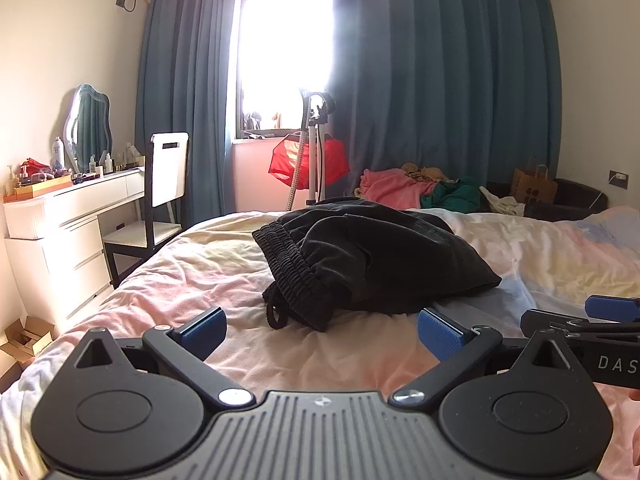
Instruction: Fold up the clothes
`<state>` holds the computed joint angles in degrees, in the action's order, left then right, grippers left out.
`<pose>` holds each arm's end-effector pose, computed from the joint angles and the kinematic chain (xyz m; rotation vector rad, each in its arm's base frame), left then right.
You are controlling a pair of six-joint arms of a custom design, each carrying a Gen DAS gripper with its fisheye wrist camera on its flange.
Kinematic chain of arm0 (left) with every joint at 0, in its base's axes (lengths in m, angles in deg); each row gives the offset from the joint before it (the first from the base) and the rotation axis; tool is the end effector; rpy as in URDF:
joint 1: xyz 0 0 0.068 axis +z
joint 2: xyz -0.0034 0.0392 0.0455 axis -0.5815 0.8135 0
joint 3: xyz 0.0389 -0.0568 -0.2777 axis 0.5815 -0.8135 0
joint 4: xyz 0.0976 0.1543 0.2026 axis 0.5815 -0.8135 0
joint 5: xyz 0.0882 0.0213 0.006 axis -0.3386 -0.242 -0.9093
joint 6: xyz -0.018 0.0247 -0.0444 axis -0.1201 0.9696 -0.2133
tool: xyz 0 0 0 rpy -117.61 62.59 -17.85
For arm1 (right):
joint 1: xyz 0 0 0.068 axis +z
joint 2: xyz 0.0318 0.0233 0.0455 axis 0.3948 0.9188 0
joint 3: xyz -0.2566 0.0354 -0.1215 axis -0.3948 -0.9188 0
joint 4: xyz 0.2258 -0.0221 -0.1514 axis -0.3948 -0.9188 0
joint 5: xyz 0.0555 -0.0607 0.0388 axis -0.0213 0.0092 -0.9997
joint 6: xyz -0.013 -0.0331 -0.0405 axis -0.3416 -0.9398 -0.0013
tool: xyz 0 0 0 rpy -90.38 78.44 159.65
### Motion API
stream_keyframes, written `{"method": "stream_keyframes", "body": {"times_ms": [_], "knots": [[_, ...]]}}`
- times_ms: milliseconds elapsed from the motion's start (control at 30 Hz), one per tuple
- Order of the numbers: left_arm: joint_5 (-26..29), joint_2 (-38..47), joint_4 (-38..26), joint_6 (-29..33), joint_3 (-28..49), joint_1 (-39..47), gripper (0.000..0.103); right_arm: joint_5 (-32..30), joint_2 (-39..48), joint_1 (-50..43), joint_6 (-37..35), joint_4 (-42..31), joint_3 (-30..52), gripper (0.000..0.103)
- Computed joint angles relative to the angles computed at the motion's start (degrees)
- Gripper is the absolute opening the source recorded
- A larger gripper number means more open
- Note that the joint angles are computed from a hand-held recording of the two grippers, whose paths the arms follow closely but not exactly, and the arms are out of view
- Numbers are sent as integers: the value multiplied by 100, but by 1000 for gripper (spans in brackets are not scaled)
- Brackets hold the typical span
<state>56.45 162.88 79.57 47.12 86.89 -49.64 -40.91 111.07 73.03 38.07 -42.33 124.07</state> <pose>0.2714 -0.0665 0.2250 0.2230 1.9258 -0.1063 0.2300 0.2327 0.2410 0.0866 1.9326 0.0522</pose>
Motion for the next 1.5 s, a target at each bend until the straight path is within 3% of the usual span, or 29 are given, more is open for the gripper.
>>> {"method": "stream_keyframes", "body": {"times_ms": [167,1500], "knots": [[4,-87,216,16,-151,-6,102,73,6,14,-32,95,4,86],[57,-132,100,-38,-120,48,102,122,-110,-72,157,109,-129,86]]}}
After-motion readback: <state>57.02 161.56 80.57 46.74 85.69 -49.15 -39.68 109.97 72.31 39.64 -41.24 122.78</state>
